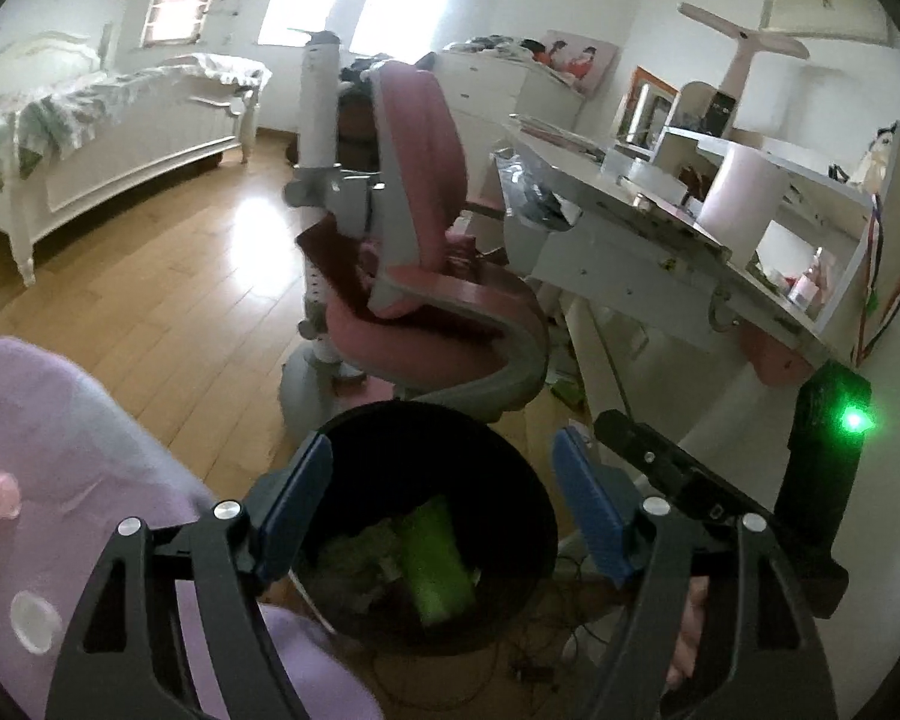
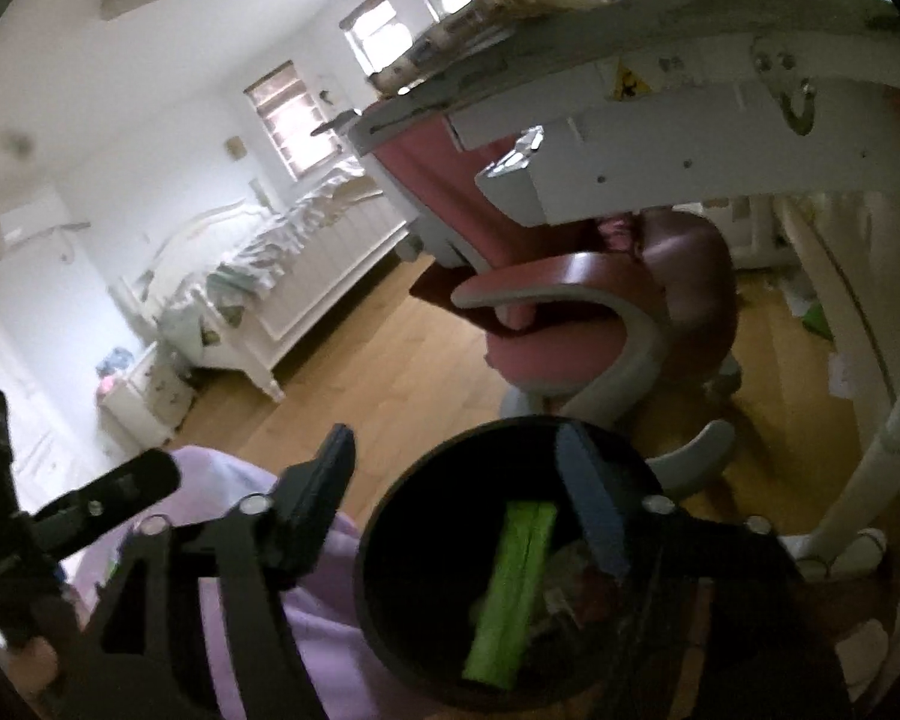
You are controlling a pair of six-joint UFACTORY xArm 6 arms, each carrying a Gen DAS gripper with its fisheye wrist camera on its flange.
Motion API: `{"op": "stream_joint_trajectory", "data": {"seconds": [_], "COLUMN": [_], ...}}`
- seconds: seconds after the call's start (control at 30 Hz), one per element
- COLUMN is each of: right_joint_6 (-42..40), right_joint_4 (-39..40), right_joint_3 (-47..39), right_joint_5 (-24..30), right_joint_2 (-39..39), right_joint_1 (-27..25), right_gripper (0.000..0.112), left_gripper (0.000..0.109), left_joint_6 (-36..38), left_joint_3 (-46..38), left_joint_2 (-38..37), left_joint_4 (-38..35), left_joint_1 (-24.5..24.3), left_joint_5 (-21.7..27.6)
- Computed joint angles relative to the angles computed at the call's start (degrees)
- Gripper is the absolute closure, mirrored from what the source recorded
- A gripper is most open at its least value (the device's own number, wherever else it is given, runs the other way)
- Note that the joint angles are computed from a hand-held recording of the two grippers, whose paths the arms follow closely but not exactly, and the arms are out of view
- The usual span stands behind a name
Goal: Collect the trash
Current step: 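Swing both tools back over the table, then grasp the clear small bottle with left tool while right tool grasps the green Doublemint pack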
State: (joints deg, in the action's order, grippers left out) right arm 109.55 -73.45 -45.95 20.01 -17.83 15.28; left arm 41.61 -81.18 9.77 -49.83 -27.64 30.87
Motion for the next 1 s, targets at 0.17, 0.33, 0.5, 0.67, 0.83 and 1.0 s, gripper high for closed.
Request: {"op": "stream_joint_trajectory", "data": {"seconds": [0.17, 0.33, 0.5, 0.67, 0.83, 1.0], "right_joint_6": [-2.1, -8.0, -17.1, -28.8, -40.7, -55.2], "right_joint_4": [1.8, 6.1, 13.1, 22.9, 33.2, 45.0], "right_joint_3": [-3.1, -9.4, -16.9, -25.8, -34.7, -43.8], "right_joint_5": [-1.9, -3.4, -4.7, -4.9, -3.4, -1.4], "right_joint_2": [3.7, 10.1, 17.6, 25.8, 33.2, 40.2], "right_joint_1": [2.3, 6.0, 10.0, 14.5, 18.9, 22.0], "right_gripper": [0.042, 0.042, 0.042, 0.042, 0.042, 0.042], "left_gripper": [0.033, 0.033, 0.033, 0.034, 0.049, 0.068], "left_joint_6": [-0.2, -3.2, -8.4, -14.2, -12.0, -10.4], "left_joint_3": [5.5, 11.4, 15.9, 15.7, 11.5, 8.5], "left_joint_2": [-4.1, -8.3, -10.4, -8.2, -3.8, -0.7], "left_joint_4": [-1.4, -0.5, 2.6, 8.7, 9.4, 8.9], "left_joint_1": [3.5, 9.9, 18.3, 26.4, 29.5, 30.6], "left_joint_5": [-2.2, -5.4, -8.1, -6.3, -1.8, 0.8]}}
